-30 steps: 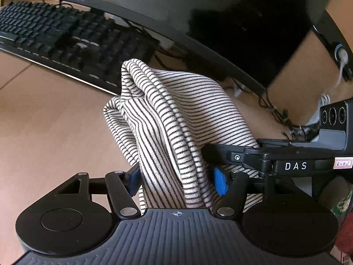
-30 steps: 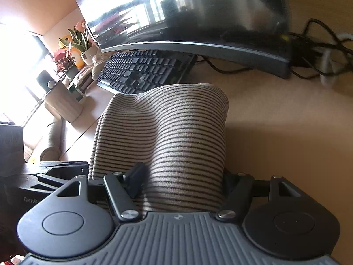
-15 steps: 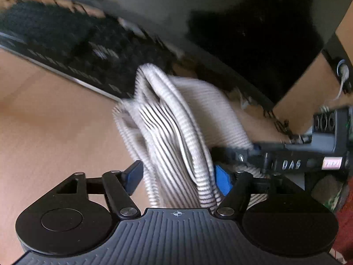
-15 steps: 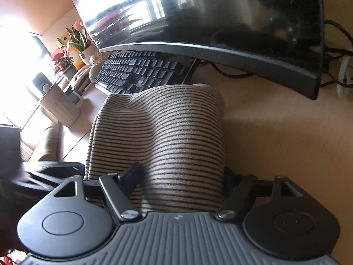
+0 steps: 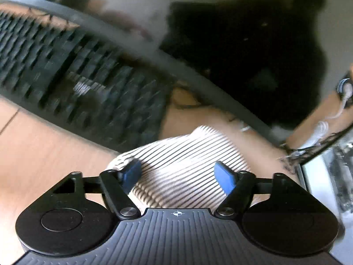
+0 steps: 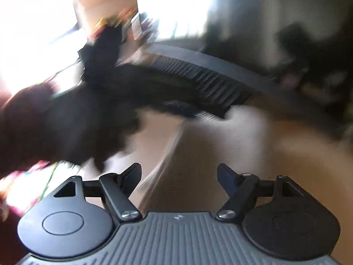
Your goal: Fold clothes
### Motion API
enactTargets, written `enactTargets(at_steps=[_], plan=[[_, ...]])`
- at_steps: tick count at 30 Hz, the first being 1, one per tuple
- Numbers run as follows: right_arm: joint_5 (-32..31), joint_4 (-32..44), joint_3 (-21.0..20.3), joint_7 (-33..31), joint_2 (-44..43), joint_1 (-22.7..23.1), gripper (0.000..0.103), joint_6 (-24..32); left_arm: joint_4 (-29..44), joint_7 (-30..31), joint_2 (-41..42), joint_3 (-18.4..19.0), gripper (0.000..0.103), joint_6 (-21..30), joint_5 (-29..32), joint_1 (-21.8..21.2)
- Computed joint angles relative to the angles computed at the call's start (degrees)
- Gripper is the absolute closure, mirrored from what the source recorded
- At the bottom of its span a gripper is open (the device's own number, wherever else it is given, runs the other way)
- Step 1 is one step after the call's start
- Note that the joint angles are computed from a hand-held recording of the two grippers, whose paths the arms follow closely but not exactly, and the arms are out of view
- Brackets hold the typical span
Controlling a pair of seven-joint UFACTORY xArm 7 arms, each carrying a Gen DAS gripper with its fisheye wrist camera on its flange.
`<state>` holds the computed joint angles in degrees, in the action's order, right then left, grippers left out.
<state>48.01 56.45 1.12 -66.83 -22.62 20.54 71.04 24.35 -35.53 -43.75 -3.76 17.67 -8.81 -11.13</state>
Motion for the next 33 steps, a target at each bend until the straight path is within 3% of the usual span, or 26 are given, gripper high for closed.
enactTargets(at_steps=[1, 3, 5, 8, 9, 10, 11, 13, 15, 19, 22, 23, 25, 27, 29, 31, 33], plan=[[-1.91, -1.49, 1.34, 0.82, -0.17, 0.07, 0.024, -0.53, -0.67, -0.16, -0.56, 0.27, 0.026, -0.7, -0.39, -0.25], [-2.21, -4.27, 2.11, -1.49, -1.72, 1.02, 0.01, -3.48, -0.71, -0.36, -0.61, 0.21, 0.026, -0.86, -0.35, -0.06], [-2.69, -3.03, 1.2, -2.91, -1.11, 1.85, 0.01, -1.97, -0.99, -0.51, -0.84, -0.71, 0.026, -1.2, 0.51, 0.78], [-1.71, 3.59, -1.93, -0.82, 3.31, 0.09, 0.015, 4.65, -1.02, -5.48, -2.98, -5.88, 0.025, -0.61, 2.45, 4.74], [-0.52, 5.4, -3.02, -0.16, 4.38, -1.3, 0.015, 5.31, -0.37, -7.82, -3.81, -7.98, 0.023, 0.85, 3.43, 6.29], [0.28, 6.48, -3.59, 0.26, 5.14, -2.73, 0.015, 4.84, 0.06, -9.74, -5.67, -9.49, 0.01, 3.49, 4.61, 7.36], [0.64, 7.23, -3.81, 1.23, 5.99, -4.35, 0.015, 2.99, 0.6, -11.41, -7.51, -10.69, 0.007, 6.44, 5.86, 8.12], [0.58, 8.92, -3.88, 6.42, 8.95, -7.4, 0.015, -0.37, -0.09, -14.02, -11.0, -10.57, 0.007, 9.46, 5.96, 6.32], [1.04, 11.59, -4.38, 12.81, 13.4, -9.95, 0.015, 1.28, -1.35, -16.3, -13.35, -9.1, 0.007, 10.3, 4.18, 3.16], [2.86, 11.0, -2.64, 13.8, 16.1, -12.6, 0.02, 2.34, -2.21, -19.59, -12.13, -8.8, 0.007, 9.6, 1.25, -2.2], [4.49, 10.4, -0.92, 13.84, 17.67, -12.54, 0.025, 3.36, -2.54, -20.7, -10.07, -9.74, 0.03, 9.01, 1.28, -4.76], [5.24, 9.34, -0.71, 13.13, 16.97, -12.66, 0.037, 4.37, -3.08, -20.56, -10.01, -9.83, 0.035, 7.97, 1.67, -5.3], [5.36, 9.2, 0.33, 11.92, 15.33, -12.16, 0.044, 3.91, -5.83, -20.24, -11.74, -8.72, 0.042, 2.79, 1.64, -6.4], [7.1, 7.63, 0.81, 6.34, 11.08, -10.74, 0.044, 2.11, -7.86, -19.99, -13.67, -7.71, 0.044, -0.1, 1.89, -6.46], [6.49, 7.49, 0.13, 1.86, 8.86, -9.65, 0.045, 2.57, -8.4, -19.49, -15.22, -7.62, 0.042, 1.99, 2.97, -5.78], [3.36, 7.41, 0.13, 1.5, 8.26, -8.94, 0.045, 3.24, -8.68, -19.4, -15.27, -7.19, 0.044, 4.94, 3.08, -5.91], [-1.38, 4.52, 1.74, 3.44, 7.15, -8.48, 0.047, -1.12, -9.54, -19.75, -16.32, -7.53, 0.042, 5.89, 2.79, -6.81]])
